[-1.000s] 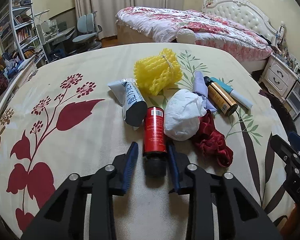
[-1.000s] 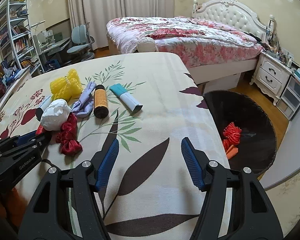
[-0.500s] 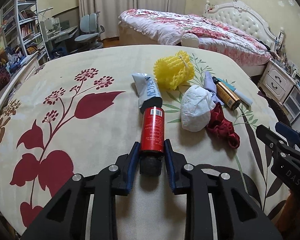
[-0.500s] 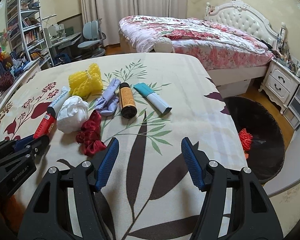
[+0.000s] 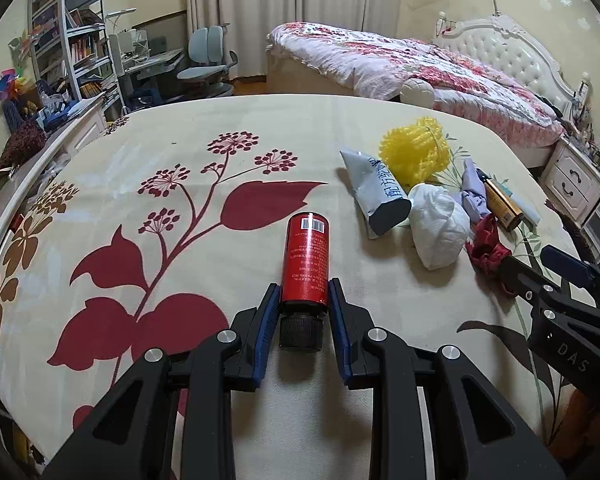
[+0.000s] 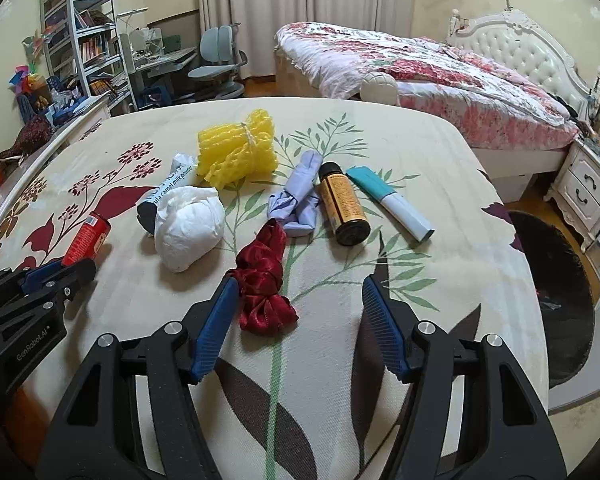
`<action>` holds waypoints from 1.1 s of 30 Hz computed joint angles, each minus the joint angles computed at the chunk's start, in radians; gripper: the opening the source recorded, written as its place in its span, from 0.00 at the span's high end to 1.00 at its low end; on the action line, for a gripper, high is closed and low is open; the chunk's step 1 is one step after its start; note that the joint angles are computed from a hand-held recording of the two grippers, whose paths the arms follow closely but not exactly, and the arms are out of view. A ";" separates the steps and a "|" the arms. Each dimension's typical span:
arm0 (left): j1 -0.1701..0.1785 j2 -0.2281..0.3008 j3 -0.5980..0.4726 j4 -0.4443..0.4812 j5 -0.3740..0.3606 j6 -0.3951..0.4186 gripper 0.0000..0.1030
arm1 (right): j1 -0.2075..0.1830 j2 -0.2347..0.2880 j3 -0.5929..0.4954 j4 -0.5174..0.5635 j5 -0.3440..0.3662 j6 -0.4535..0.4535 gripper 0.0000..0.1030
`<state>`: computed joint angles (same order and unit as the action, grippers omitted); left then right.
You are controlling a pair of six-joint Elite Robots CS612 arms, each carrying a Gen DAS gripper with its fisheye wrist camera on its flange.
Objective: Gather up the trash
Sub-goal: 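Lift the red can with the left gripper while the right approaches the dark red cloth, then close the right gripper on the dark red cloth while the left holds the can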
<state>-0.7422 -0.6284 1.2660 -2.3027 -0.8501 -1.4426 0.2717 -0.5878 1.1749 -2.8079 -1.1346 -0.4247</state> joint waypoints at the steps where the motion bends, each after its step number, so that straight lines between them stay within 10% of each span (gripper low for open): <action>1: 0.000 -0.001 0.004 -0.001 0.003 -0.003 0.73 | 0.002 0.002 -0.006 0.013 0.004 -0.004 0.40; 12: 0.003 -0.007 0.025 -0.034 -0.003 -0.011 0.73 | 0.015 0.003 -0.019 0.083 0.007 -0.057 0.65; 26: 0.005 -0.023 0.046 -0.007 0.020 -0.050 0.73 | 0.022 0.015 -0.044 0.090 -0.010 -0.013 0.54; 33: 0.006 -0.021 0.045 -0.020 0.017 -0.041 0.73 | 0.021 0.013 -0.037 0.079 -0.016 -0.028 0.69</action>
<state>-0.7365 -0.6494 1.3112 -2.3224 -0.8335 -1.4834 0.2926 -0.5745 1.1382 -2.7285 -1.1507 -0.4528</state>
